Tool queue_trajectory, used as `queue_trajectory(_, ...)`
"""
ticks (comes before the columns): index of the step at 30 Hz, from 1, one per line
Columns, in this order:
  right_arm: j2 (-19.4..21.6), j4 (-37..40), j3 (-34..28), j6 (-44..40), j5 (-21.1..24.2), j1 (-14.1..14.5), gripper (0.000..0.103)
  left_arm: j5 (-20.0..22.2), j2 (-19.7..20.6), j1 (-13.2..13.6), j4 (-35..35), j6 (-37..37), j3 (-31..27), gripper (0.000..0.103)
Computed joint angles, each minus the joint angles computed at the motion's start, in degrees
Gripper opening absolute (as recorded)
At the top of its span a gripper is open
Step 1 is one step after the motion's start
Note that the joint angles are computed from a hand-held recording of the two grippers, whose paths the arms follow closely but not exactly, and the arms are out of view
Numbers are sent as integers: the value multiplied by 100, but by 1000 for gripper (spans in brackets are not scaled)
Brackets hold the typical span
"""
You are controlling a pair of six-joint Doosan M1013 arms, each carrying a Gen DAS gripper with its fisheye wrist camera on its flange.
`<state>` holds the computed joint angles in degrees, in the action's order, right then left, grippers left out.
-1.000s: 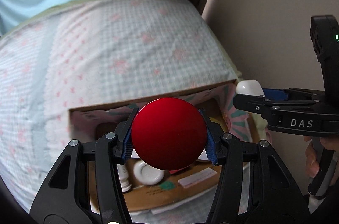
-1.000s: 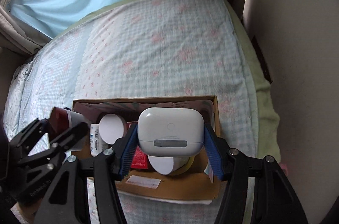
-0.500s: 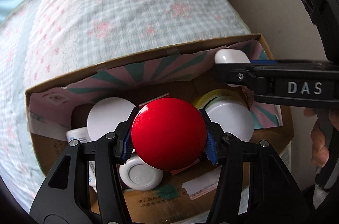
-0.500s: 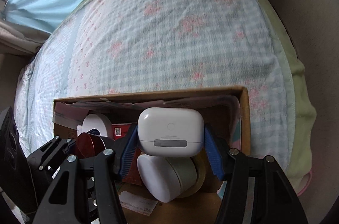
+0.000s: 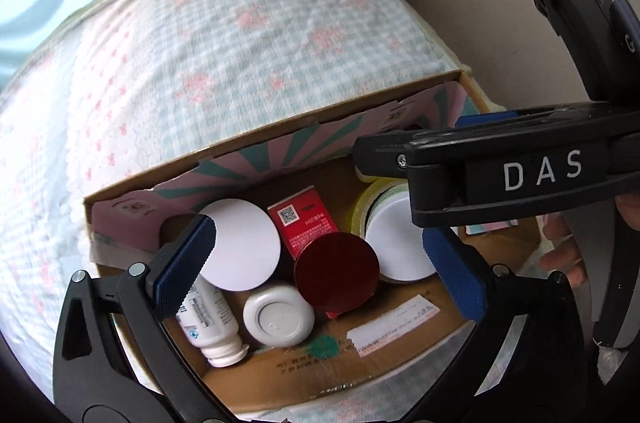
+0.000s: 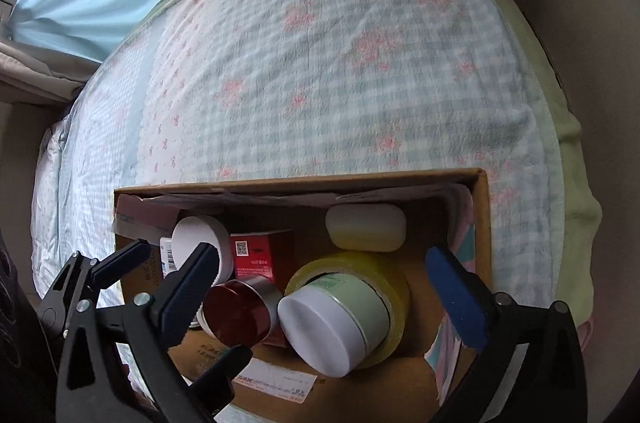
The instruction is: Organize rigid objects
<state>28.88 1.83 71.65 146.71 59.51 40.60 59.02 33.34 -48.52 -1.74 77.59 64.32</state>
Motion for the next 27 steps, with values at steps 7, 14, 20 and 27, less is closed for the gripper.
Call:
queue_trajectory(7,-67,-191,-94,345,68,119,103,-70,-200,21,-42,-42,118,103)
queue_trajectory(14,-108,-674,-355,793,372,320,103,-141,-575,31,71,-228,428,103)
queue_trajectory(20,-88,-1214,-937,1168,863,599,103,-129,-1093,172,157,-525,699,103)
queue_trajectory(27,360,-2131,-2511,1345,2005,1165,103,-112,-1982,488,595,-864,1084,103)
